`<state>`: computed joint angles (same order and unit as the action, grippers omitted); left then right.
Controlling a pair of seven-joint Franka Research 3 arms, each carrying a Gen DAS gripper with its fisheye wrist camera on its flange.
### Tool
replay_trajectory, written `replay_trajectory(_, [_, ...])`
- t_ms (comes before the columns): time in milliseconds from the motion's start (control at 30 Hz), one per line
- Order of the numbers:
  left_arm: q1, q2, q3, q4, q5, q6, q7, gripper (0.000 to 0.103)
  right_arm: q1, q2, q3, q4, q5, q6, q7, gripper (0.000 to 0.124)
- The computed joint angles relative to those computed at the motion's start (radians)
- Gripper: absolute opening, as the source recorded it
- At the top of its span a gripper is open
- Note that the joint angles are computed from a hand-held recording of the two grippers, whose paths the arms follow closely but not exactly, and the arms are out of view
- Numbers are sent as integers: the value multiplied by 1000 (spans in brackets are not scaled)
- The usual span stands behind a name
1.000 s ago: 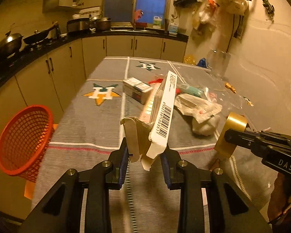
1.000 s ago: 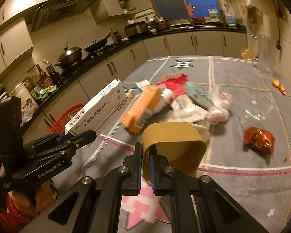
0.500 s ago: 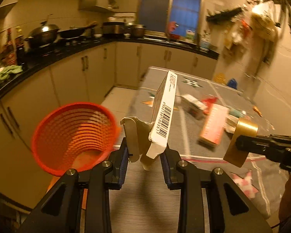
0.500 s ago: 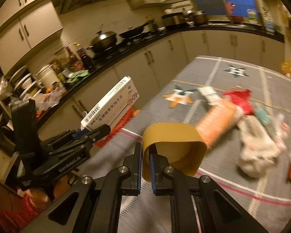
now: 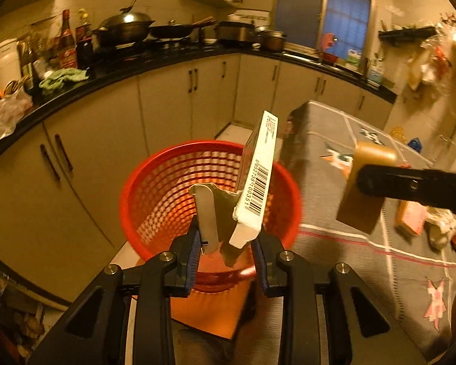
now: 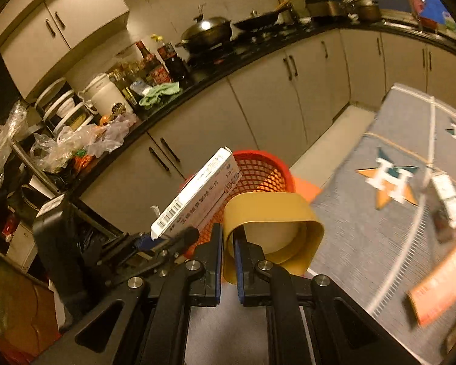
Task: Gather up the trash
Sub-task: 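Carry both items to the red wastebasket and open both tools to drop them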
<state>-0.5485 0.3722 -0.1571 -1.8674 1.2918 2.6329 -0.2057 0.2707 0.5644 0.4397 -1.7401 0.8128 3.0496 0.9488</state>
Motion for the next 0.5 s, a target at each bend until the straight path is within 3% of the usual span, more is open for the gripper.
replay_trajectory(267, [19,28,23,10,-49,-3,9,32,130,211,-146,312,-161,-171,227,10])
replay_trajectory(400, [29,38,28,14,-63,7,14,35,137,264,-154,385,-200,-199,287,11])
replay_trajectory(500, [28,40,34,17,-65,15,10,42,99,255,-110,363,-182,-190,261,16])
